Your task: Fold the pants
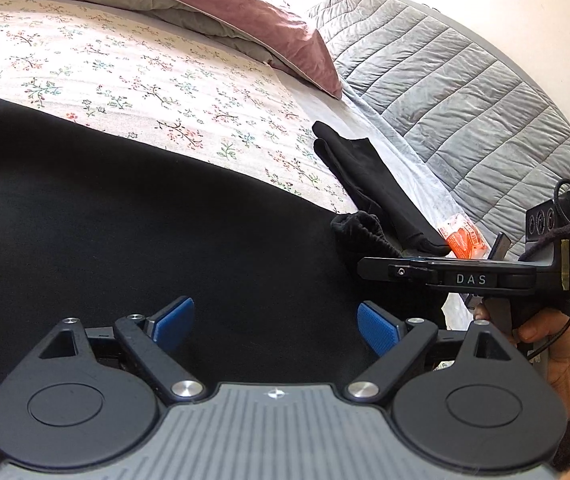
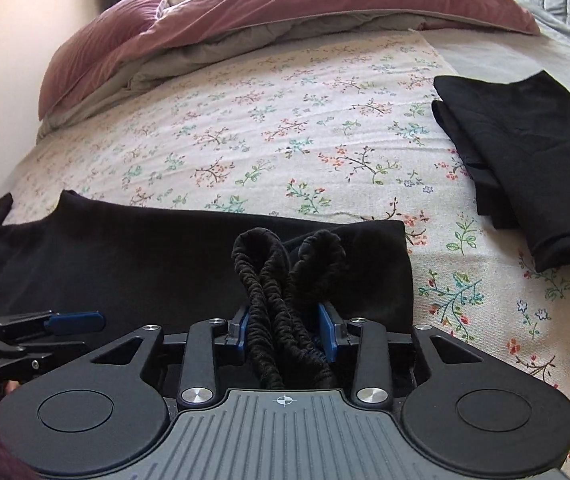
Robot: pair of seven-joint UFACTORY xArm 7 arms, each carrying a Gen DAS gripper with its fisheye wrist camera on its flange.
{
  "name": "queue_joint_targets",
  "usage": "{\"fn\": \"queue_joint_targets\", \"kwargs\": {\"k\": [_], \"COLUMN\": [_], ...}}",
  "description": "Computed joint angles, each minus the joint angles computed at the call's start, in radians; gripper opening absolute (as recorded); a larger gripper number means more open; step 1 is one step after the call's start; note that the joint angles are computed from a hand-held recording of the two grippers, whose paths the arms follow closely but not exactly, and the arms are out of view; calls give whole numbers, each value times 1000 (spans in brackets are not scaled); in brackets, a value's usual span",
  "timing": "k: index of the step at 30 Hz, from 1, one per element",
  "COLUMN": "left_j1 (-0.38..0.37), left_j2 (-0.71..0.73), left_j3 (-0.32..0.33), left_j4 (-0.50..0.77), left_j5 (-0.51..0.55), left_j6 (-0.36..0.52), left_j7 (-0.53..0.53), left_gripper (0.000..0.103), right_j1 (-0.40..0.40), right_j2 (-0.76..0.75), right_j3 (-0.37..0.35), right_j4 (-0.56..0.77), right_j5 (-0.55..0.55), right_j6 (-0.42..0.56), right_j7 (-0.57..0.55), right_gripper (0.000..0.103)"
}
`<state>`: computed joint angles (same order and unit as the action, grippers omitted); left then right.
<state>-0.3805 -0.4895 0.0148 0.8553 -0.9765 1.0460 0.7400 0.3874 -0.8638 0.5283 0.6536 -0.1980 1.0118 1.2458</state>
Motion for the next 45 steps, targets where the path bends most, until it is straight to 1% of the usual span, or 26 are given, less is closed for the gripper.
{"fn": "queue_joint_targets", "kwargs": {"k": [1,2,6,8,9,10,11,12,16,21,24,26,29,34,37,38,39,40,41,43,45], "left_j1": [0,0,0,1,0,0,2,3,8,12,15,17,21,22,21,20,19,18,17,18,22], "left_j2": [1,5,6,9,11,15,19,21,26,30,36,41,45,50,57,61,65,71,80,101,125], "left_j3": [0,-1,-1,0,-1,0,1,1,1,3,5,5,0,-8,-9,-10,-9,-7,-5,3,8], "left_j4": [1,4,4,3,2,3,5,5,10,14,17,20,22,27,33,35,36,38,40,44,43], "left_j5": [2,2,3,0,-4,-7,-9,-12,-27,-50,-58,-67,-72,-71,-76,-81,-89,-102,-118,-161,-219], "left_j6": [1,2,6,9,11,16,23,28,41,64,81,95,108,123,139,145,154,166,180,219,266], "left_j7": [0,1,6,7,4,0,-9,-14,-23,-26,-25,-29,-32,-32,-31,-33,-36,-41,-48,-70,-100], "left_gripper": [98,98,98,97,96,95,93,93,92,92,92,92,92,92,92,92,92,92,92,92,92], "right_j1": [1,4,7,-7,-21,-26,-29,-27,24,38,56,55,71,99,101,102,103,104,102,99,100], "right_j2": [6,5,-39,-58,-54,-52,-42,-28,29,113,103,95,78,83,88,87,87,86,88,95,94], "right_j3": [8,12,33,62,81,93,105,111,91,141,144,153,142,122,129,132,135,140,148,158,160], "right_j4": [9,14,22,39,59,70,83,92,85,130,135,138,117,89,84,85,87,90,97,110,114], "right_j5": [-5,-8,-24,-47,-63,-72,-82,-85,-59,-116,-136,-143,-130,-97,-105,-114,-122,-131,-145,-168,-181], "right_j6": [5,9,2,22,42,59,80,91,87,169,199,231,246,269,278,277,274,272,271,270,257], "right_j7": [-5,-7,8,9,4,-5,-23,-42,-118,-183,-178,-163,-144,-136,-118,-113,-110,-107,-107,-113,-117], "right_gripper": [48,50,51,61,64,71,74,75,77,79,79,86,90,91,87,76,70,62,50,39,34]}}
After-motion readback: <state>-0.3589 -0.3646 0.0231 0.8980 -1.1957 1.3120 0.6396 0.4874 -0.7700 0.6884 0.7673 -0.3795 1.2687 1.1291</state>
